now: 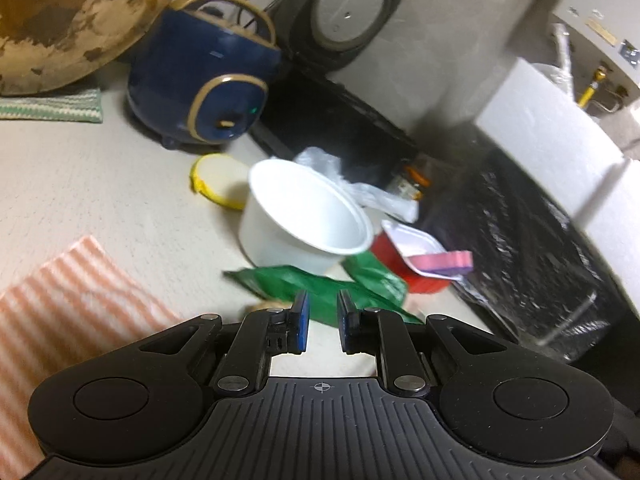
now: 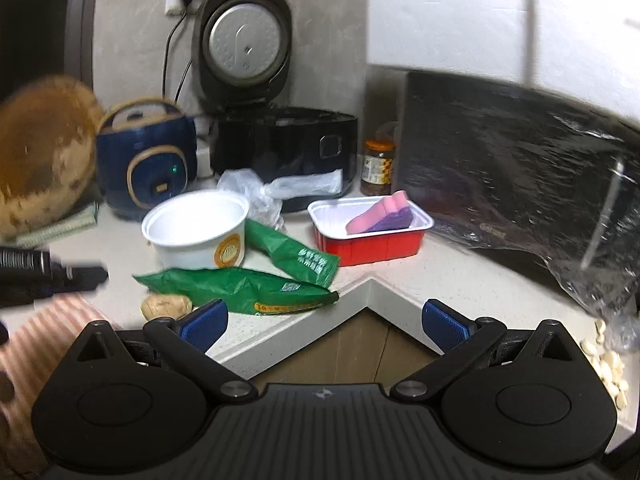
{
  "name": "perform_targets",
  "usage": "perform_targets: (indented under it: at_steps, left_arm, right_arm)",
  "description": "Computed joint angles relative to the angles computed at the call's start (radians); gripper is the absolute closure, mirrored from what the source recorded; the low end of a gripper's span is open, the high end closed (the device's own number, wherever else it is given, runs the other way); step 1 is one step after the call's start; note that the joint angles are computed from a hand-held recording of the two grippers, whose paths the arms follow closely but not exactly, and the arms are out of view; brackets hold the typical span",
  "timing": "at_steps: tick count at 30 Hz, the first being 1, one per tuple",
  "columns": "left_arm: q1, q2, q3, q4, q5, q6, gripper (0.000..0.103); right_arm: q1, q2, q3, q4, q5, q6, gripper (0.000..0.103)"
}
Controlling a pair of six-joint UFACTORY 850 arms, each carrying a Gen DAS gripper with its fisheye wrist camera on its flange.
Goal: Collect trash
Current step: 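Reach the left tool to the white paper bowl and grip its rim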
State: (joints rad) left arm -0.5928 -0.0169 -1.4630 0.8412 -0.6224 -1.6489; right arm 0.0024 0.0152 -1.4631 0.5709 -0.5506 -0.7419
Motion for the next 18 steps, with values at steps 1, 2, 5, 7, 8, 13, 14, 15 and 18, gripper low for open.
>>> perform_targets:
  at_steps: [1,2,5,7,8,13,14,15,18]
  left_arm:
    - [0.015,-0.007,-0.003,-0.021,0.009,0.017,0.086]
    - [0.026,-0.012,-0.002,-0.04,0.017,0.031,0.086]
    - [0.052,-0.034,-0.009,-0.089,0.055,0.047,0.086]
    - [0.066,-0.048,-0.02,-0.103,0.073,0.041,0.086]
    - [0.069,-0.057,-0.029,-0.106,0.077,0.033,0.086]
    - [0.077,-0.111,-0.1,-0.157,0.063,0.019,0.086]
    - [0.072,-0.116,-0.11,-0.147,0.065,0.004,0.086]
    - [0.07,-0.119,-0.115,-0.135,0.075,0.006,0.086]
    - [0.061,-0.125,-0.144,-0.089,0.044,0.02,0.086]
  right_arm:
    - [0.012,-0.003,0.004,-0.016,0.004,-0.005,0.0]
    - [0.024,-0.004,0.012,-0.033,0.012,-0.015,0.0]
    - [0.03,-0.029,0.006,-0.026,-0.06,-0.089,0.0]
    - [0.026,-0.072,-0.035,-0.067,-0.163,-0.057,0.0]
    - [0.025,-0.079,-0.037,-0.075,-0.179,-0.05,0.0]
    - [0.001,-0.108,-0.047,-0.001,-0.185,-0.127,0.0]
    - [-0.011,-0.125,-0.068,0.026,-0.194,-0.151,0.0]
    - [-0.017,-0.144,-0.092,0.041,-0.203,-0.153,0.0]
    - [-0.036,-0.211,-0.175,0.13,-0.23,-0.165,0.0]
